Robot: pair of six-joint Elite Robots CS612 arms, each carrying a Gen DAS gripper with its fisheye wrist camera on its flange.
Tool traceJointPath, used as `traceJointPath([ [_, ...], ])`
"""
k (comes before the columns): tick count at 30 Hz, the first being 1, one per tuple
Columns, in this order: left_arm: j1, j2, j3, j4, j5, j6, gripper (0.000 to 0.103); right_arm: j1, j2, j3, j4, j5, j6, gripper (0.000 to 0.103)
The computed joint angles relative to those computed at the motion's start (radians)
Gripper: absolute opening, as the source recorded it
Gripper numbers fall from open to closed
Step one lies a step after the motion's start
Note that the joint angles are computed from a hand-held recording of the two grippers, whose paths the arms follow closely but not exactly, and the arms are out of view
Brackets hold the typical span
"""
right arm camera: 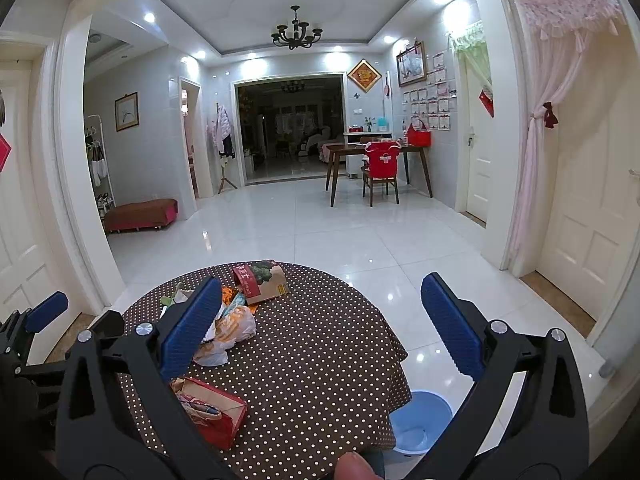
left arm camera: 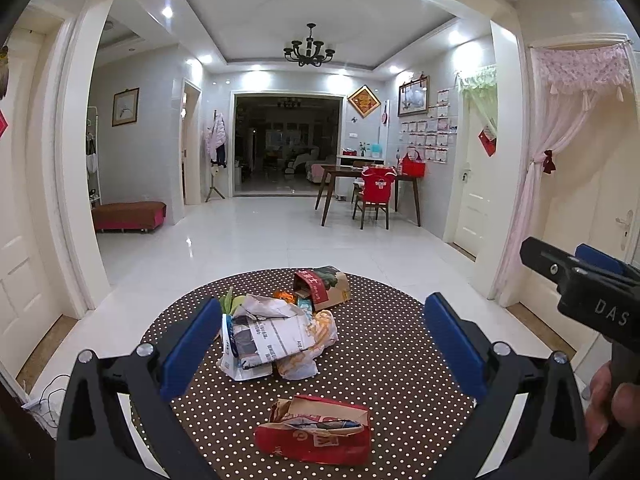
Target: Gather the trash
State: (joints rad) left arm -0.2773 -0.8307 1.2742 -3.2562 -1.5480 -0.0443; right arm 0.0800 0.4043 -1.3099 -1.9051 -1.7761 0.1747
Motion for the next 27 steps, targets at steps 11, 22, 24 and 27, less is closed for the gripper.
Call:
traceJointPath([
  [11,0.007,0.002,-0.002,0.012,-0.021,-0.002,0.099,-0.004,0.006,-0.006,0.007,0.007,-0.002,0.098],
  [22,0.014,0.012,-0.012,0.034,-0.03,-0.008,0.099,-0.001,-0.004,0.008,0.016,0.009,-0.006,0.098],
  [24,0.018,0.016,-0.014,0.04,-0.05,0.002,0.099,-0.002,-0.005,0.009,0.022,0.01,-0.006,0.098],
  [27,0.026,0.027,-0.02,0.066,-0.085,0.038,0.099,-0.005,-0.008,0.017,0.035,0.018,-0.006,0.098],
])
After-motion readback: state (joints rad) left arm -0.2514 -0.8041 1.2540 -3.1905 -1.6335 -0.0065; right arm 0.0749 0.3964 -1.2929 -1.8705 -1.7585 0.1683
